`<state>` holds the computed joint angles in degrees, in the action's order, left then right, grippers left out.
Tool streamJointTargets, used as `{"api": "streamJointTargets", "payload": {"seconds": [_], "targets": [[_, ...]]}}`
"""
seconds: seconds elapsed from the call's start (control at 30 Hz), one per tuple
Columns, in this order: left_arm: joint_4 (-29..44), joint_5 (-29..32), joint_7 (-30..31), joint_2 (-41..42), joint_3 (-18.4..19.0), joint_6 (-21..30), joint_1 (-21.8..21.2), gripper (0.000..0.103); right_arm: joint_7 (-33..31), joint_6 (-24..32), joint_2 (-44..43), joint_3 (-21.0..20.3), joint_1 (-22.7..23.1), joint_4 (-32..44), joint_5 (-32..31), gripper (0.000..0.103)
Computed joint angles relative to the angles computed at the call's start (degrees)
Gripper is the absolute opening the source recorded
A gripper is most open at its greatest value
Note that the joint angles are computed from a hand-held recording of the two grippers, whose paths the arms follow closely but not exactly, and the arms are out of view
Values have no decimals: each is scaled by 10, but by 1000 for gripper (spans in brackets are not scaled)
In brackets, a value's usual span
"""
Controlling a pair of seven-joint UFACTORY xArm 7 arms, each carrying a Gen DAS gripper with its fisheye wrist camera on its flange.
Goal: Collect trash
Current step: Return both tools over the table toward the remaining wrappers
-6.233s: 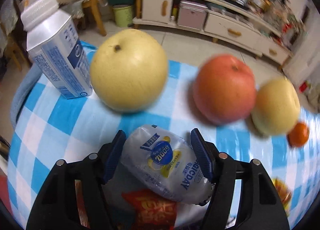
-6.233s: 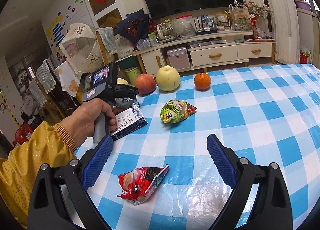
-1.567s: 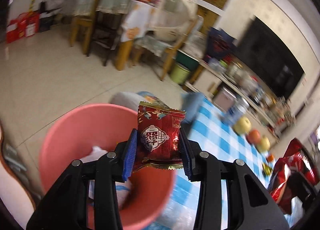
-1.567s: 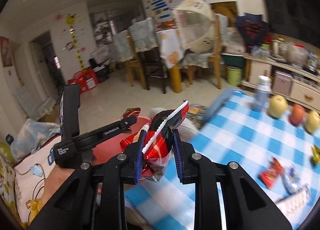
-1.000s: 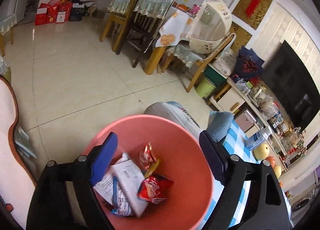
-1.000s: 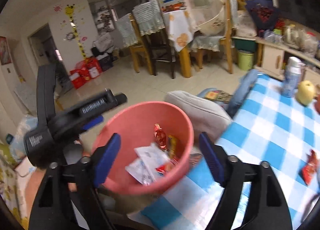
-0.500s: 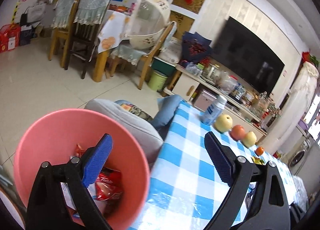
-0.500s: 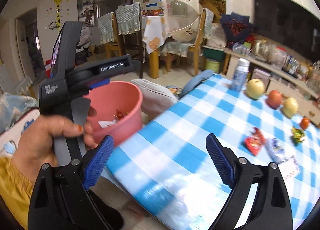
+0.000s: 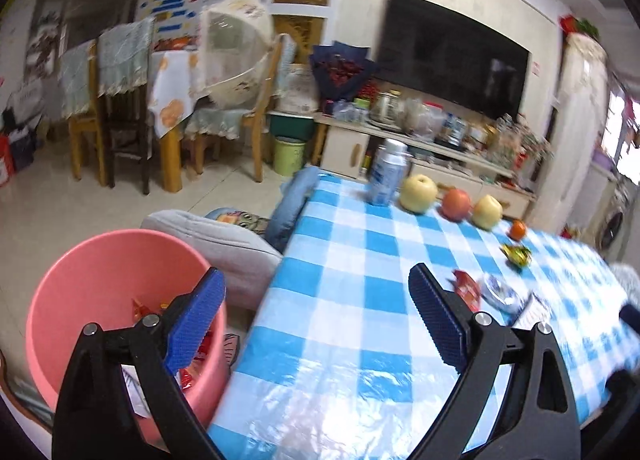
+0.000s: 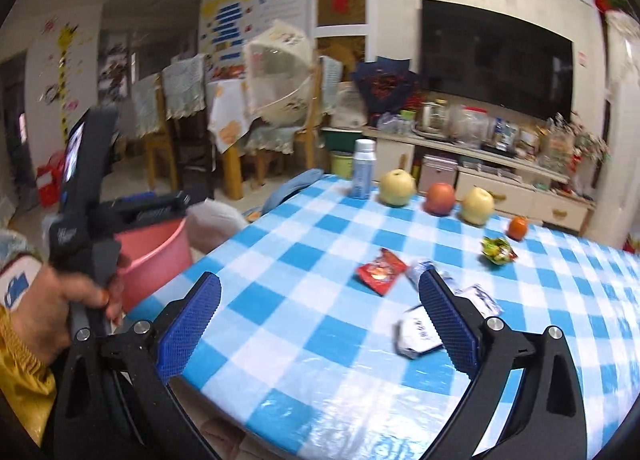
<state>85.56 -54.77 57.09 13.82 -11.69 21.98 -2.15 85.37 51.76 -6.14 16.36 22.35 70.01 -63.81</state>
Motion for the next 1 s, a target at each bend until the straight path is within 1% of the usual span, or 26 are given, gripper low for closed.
{"api": "streamJointTargets", "payload": {"seconds": [0.03, 0.1, 0.2, 0.23, 0.3, 0.37, 0.43, 0.5, 0.57, 0.73, 0.87, 1.0], "targets": [[-10, 1, 6, -6, -2, -6, -2, 93, -4, 9, -6, 0, 0, -6, 3, 98], [-37, 24, 6, -22, 1, -17, -14, 93, -4, 8, -24, 0, -3, -28, 8, 98], [-77, 3, 51, -47, -7, -47, -23, 93, -1, 4, -38, 4, -12, -47, 20, 98], [-88, 1, 58, -54, -6, -45, -27, 93, -2, 3, -43, 5, -15, -53, 25, 98], [-104, 28, 42, -67, 3, -40, -42, 93, -6, 4, -48, 8, -20, -61, 35, 98], [-121, 7, 69, -82, 3, -44, -50, 93, -13, 4, -54, 9, -25, -70, 50, 98], [-139, 3, 74, -97, 10, -41, -61, 93, -12, 1, -62, 9, -31, -80, 64, 98], [-155, 22, 70, -110, 17, -39, -75, 93, -10, -3, -73, 10, -38, -94, 73, 98], [-170, 37, 72, -122, 20, -43, -89, 93, -9, 9, -82, 16, -46, -101, 76, 98], [-188, 31, 100, -148, 30, -37, -119, 93, -1, 4, -115, 19, -66, -135, 87, 98], [-197, 12, 131, -168, 37, -27, -143, 93, 2, -3, -137, 22, -84, -157, 106, 98], [-195, 25, 128, -174, 42, -12, -160, 93, -1, -18, -162, 22, -102, -183, 122, 98]]}}
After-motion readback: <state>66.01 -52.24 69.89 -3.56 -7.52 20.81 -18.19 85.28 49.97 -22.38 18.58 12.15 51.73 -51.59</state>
